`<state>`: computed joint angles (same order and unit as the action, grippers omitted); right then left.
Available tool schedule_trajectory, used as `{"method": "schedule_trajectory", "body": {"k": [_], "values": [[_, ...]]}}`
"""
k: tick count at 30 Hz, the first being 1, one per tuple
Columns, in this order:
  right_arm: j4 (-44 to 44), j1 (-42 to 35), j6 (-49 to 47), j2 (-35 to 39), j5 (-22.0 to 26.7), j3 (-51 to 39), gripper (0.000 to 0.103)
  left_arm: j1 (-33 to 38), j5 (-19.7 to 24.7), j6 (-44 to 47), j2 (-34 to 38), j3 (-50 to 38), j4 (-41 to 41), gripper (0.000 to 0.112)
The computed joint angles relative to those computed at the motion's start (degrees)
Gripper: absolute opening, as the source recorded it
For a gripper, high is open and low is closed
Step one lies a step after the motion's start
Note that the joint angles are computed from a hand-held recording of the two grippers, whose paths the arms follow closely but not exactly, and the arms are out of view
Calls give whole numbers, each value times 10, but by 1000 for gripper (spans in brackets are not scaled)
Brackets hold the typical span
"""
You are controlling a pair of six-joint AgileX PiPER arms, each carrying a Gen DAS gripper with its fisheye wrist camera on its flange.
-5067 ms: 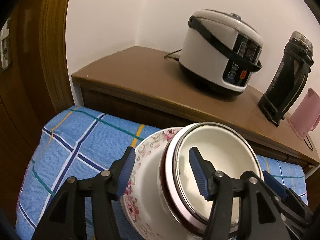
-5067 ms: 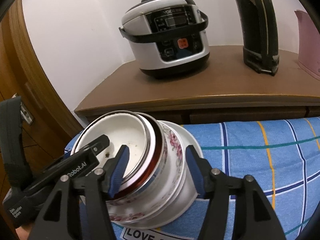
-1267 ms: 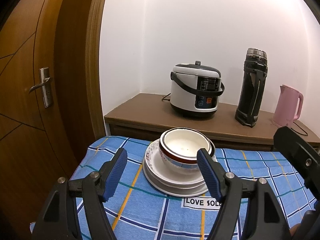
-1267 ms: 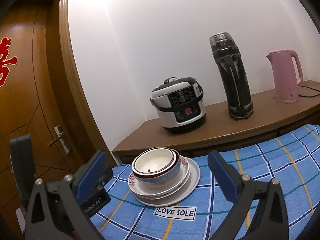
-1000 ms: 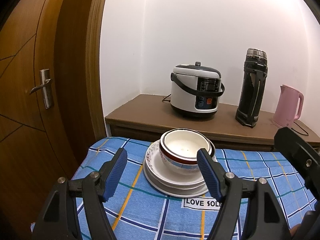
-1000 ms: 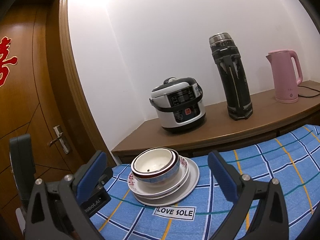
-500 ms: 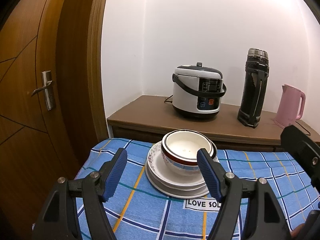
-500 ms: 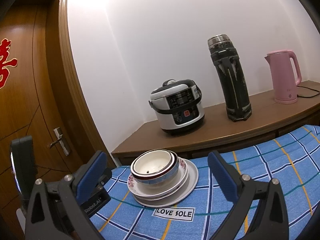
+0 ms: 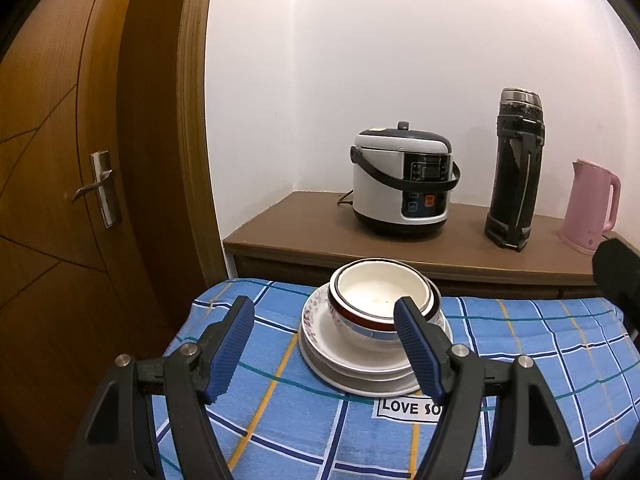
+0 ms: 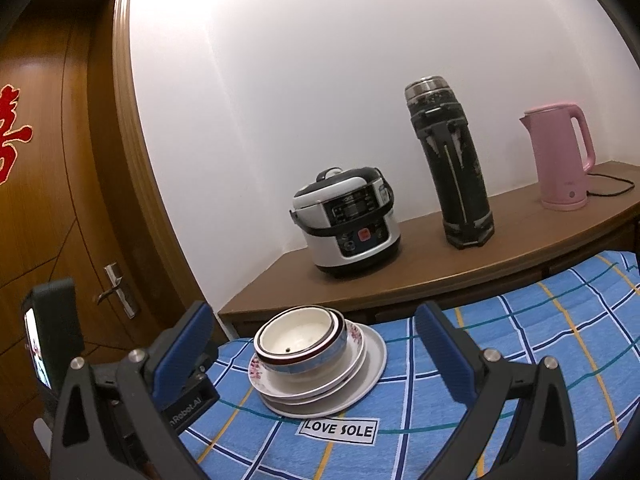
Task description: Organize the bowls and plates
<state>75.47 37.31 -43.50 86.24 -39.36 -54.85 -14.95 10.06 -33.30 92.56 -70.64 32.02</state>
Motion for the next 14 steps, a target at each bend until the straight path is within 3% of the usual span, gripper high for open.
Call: {"method": "schedule_trajectory", "body": {"k": [8,14], "values": [[-7,3,2,-12,-10,10,103,-16,11,-136,-3,4,134,76],[-4,-3,3,-22,-5,20,103,-14,8,-8,-4,-1,2,76]]}}
